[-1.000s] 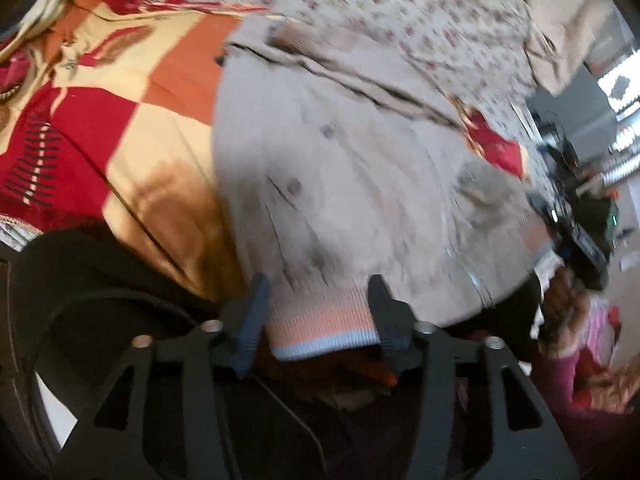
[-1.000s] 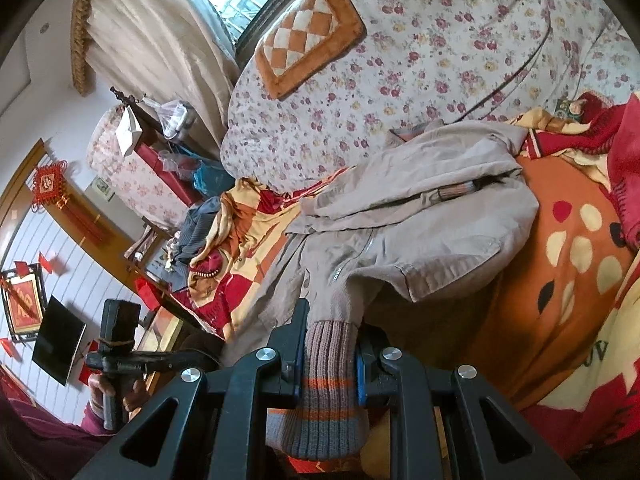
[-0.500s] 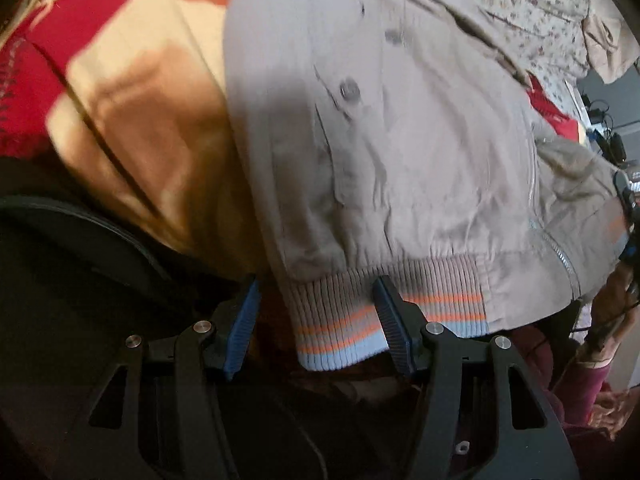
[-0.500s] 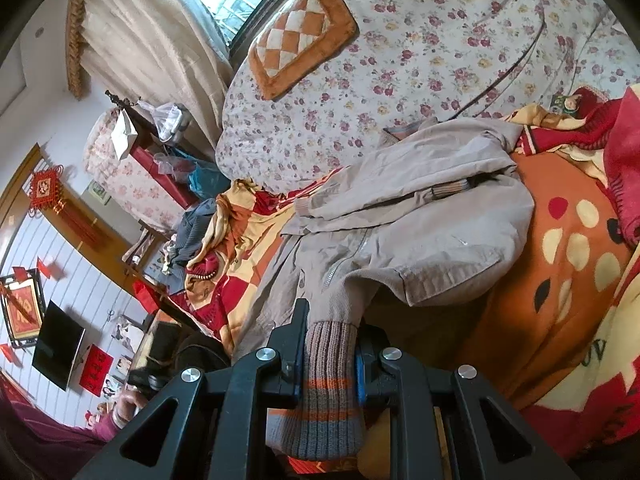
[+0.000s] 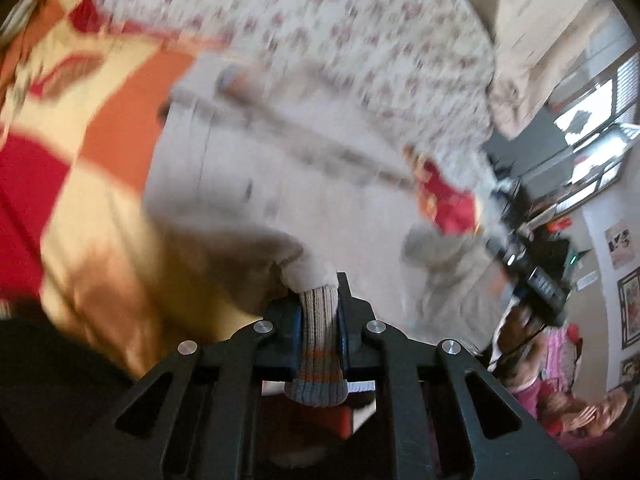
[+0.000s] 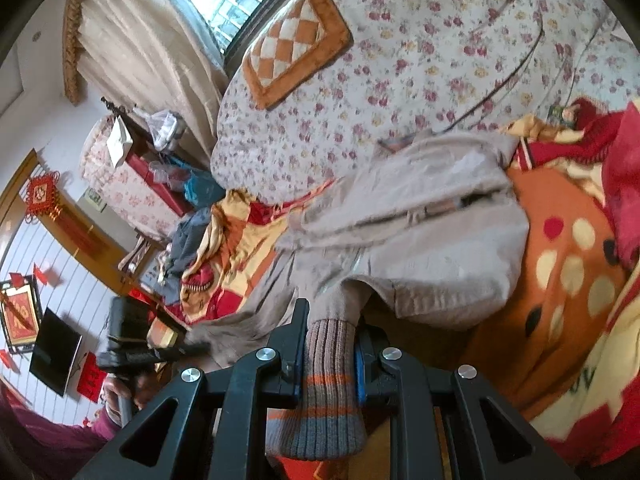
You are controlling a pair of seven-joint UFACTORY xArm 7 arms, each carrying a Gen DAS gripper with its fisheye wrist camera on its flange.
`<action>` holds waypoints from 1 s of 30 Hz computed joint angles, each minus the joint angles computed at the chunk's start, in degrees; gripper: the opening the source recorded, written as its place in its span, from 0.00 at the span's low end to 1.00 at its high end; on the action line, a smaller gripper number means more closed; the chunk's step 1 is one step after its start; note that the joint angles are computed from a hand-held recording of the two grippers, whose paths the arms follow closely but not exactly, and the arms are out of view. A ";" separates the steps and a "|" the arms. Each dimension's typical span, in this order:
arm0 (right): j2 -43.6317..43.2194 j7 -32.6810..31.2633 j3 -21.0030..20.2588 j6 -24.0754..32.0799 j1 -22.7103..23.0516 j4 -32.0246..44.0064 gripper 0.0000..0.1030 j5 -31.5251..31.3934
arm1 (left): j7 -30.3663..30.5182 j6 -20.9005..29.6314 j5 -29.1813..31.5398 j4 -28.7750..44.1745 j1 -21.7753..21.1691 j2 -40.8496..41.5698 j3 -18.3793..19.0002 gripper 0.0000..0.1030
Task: Fold large clothes
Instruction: 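Fold the hem over toward the collar with both grippers and release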
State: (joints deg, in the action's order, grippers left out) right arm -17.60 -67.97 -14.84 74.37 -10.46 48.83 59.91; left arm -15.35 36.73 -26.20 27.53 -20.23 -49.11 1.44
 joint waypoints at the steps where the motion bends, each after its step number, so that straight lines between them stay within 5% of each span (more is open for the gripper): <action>1: 0.44 0.25 0.16 -0.43 0.21 0.70 0.17 0.83 | 1.28 -2.01 0.40 2.39 0.26 2.64 0.79 0.12; 8: 8.90 4.00 3.40 -7.25 2.19 13.22 0.17 7.53 | 10.69 -10.73 -3.19 19.73 -0.49 24.16 6.42 0.12; 12: 16.83 8.36 7.44 -13.63 2.72 22.68 0.17 7.14 | 12.49 -11.24 -4.34 30.81 2.44 37.81 5.78 0.12; 24: 48.93 32.67 15.71 -26.51 4.70 53.86 0.21 -11.47 | 11.37 -6.57 -10.96 53.32 15.71 66.87 0.12 0.18; 27: 51.55 37.20 15.38 -29.17 6.17 56.72 0.54 -17.43 | 11.37 -5.63 -12.61 53.89 18.80 67.57 -2.52 0.38; 29: 47.69 33.91 17.90 -34.53 4.61 51.82 0.62 -15.34 | 11.83 -8.29 -11.33 51.00 19.39 64.60 -3.85 0.73; 30: 45.66 32.46 19.32 -35.86 3.34 49.53 0.66 -13.88 | 11.08 -10.24 -10.02 49.39 19.35 63.20 -4.21 0.78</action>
